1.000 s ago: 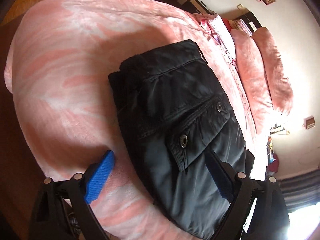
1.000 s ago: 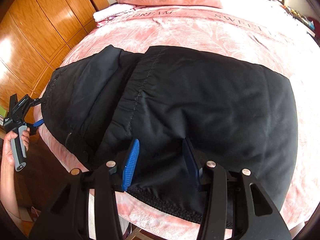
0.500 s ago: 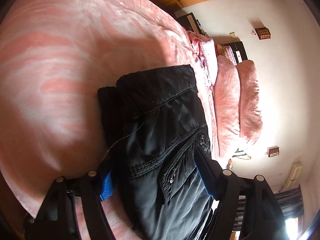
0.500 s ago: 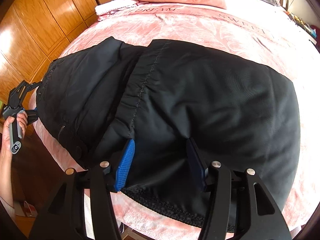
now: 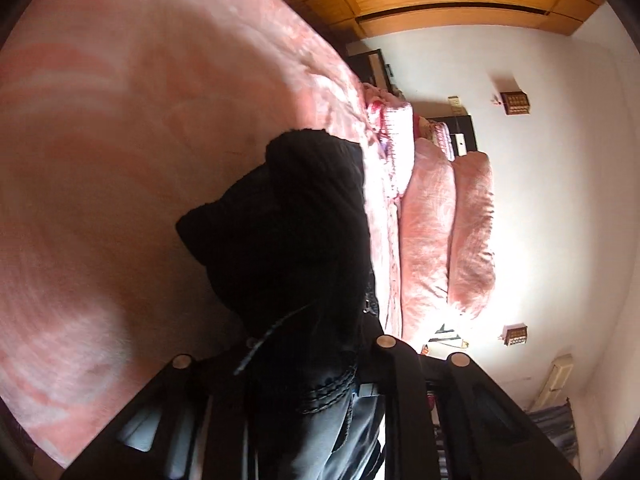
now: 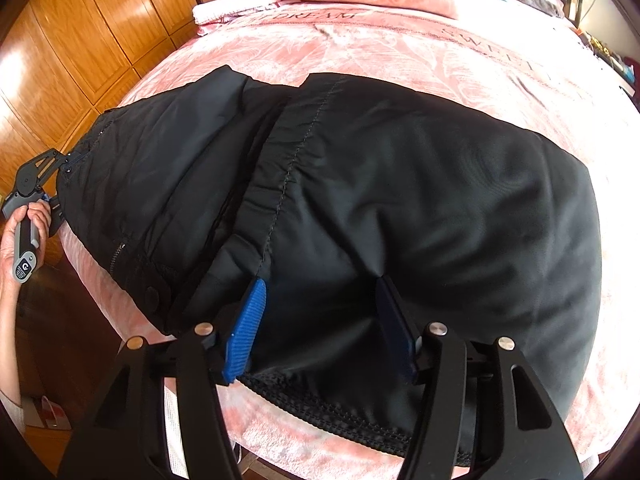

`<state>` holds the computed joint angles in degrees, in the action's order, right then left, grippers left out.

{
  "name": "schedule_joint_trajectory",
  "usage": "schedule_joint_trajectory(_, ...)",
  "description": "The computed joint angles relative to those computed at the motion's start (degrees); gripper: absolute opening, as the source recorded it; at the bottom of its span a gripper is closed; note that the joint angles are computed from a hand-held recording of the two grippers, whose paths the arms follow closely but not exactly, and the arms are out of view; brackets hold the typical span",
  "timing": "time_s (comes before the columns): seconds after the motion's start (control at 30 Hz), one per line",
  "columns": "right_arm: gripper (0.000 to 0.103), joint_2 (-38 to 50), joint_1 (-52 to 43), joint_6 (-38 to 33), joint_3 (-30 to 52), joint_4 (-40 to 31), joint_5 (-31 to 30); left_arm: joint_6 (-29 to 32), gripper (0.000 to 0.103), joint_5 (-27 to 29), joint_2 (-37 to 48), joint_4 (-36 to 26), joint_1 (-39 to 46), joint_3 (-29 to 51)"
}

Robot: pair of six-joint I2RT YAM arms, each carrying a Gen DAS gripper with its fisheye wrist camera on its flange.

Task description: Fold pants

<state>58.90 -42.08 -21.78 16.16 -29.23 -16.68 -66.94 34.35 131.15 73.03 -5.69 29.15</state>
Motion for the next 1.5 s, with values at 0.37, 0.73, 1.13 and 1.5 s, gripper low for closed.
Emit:
schedule_joint_trajectory(0.37, 0.061, 0.1, -2.1, -0.6, 1.0, -1.7, -1.9, 18.9, 0.017, -8.9, -29.9, -22.7, -13.7, -1.7)
schedule_joint_trajectory(0.73, 0.061, -4.1, -14.5, -7.0, 4.8, -11.2, -9.7, 43.4, 0.019, -28.8, -39.4, -54.4, -40.7, 10.6)
schedule_joint_trajectory(1.13, 0.063, 4.0, -31.9, -19.3, 8.7, -13.9, -12.3, 49.4, 0.045, -33.2, -19.4, -65.7, -56.1, 25.6)
schedule_joint_trajectory(1.5, 0.066, 9.4, -33.7, -21.9, 9.3, -11.8, -12.8, 48.2, 0.078, -29.9, -29.7, -61.6, -57.1, 15.5)
